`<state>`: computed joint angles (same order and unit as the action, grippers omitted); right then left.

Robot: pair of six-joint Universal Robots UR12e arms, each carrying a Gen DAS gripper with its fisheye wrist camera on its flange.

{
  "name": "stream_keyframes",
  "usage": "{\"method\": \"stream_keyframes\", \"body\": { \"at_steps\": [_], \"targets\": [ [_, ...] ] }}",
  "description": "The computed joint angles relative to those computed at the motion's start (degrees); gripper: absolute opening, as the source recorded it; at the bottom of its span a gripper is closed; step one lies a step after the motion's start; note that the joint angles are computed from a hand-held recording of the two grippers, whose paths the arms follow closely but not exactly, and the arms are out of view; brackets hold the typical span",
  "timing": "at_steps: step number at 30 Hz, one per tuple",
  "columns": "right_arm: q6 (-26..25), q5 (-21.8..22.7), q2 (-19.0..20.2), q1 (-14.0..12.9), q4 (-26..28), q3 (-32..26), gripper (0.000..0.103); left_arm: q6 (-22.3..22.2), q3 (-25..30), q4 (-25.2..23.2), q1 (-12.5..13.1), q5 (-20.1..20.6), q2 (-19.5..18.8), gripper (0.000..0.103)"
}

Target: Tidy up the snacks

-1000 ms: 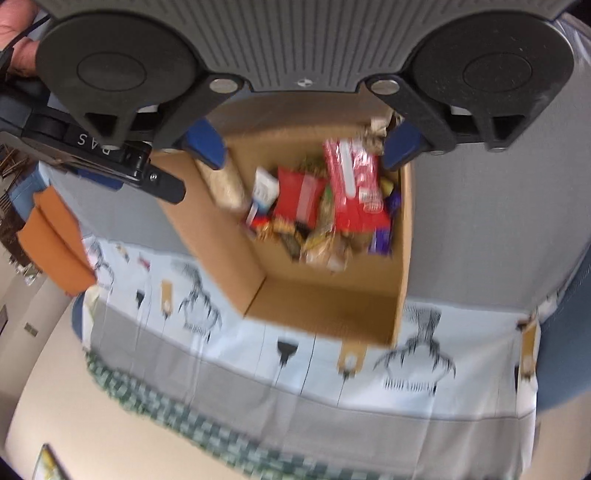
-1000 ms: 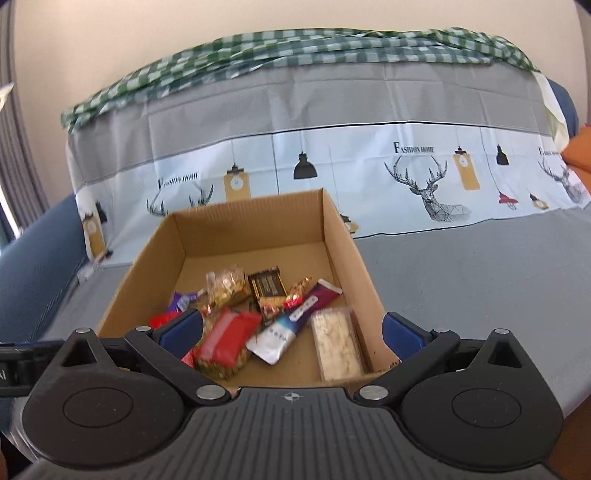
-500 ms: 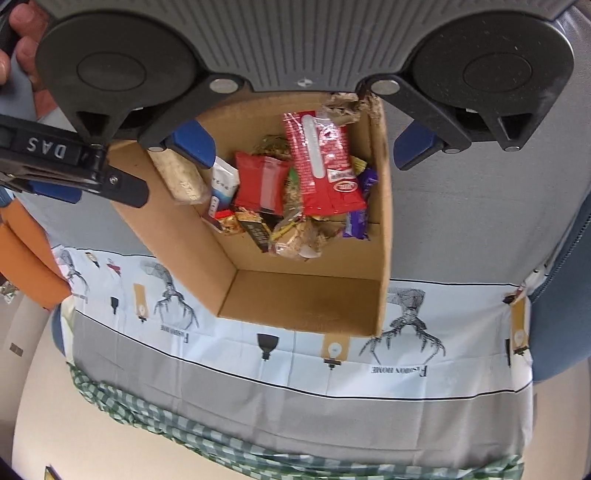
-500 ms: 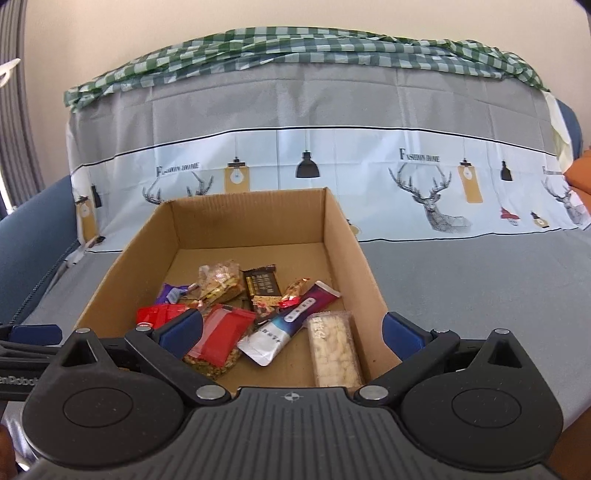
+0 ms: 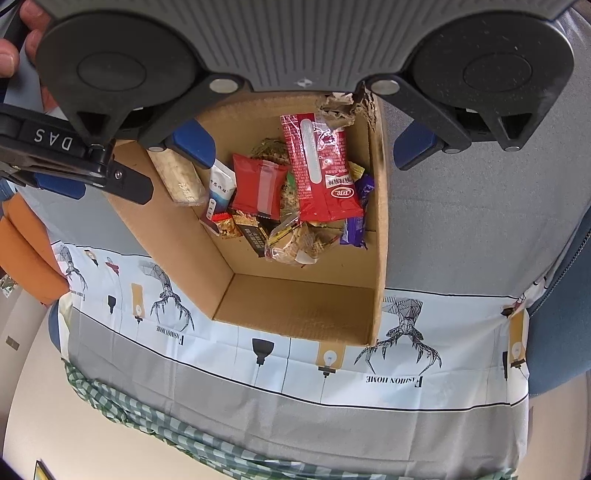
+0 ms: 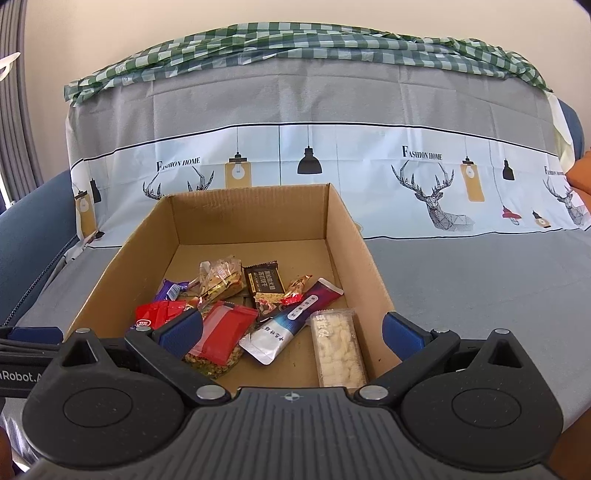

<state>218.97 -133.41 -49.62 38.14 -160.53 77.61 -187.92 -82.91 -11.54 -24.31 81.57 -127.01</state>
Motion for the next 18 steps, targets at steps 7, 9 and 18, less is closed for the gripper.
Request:
{"method": "stream_keyframes", "body": {
  "at_steps": [7,9,18],
  "targets": [
    [0.3,0.1,0.0,-0.1,0.2,0.0,0.102,0.1,0.0,-0.2,0.0,-0.4,0.0,0.102],
    [0.2,0.1,0.0,-0.1,0.1,0.0,0.102,0.2,0.0,-0.1,0.0,-0.3,0.0,0.102],
    [-0.2,-0.1,0.2,0.0,0.5,-0.2,0.102,-0.1,0.0,-0.5,0.0,-0.7,0.1,0.103]
  ]
}}
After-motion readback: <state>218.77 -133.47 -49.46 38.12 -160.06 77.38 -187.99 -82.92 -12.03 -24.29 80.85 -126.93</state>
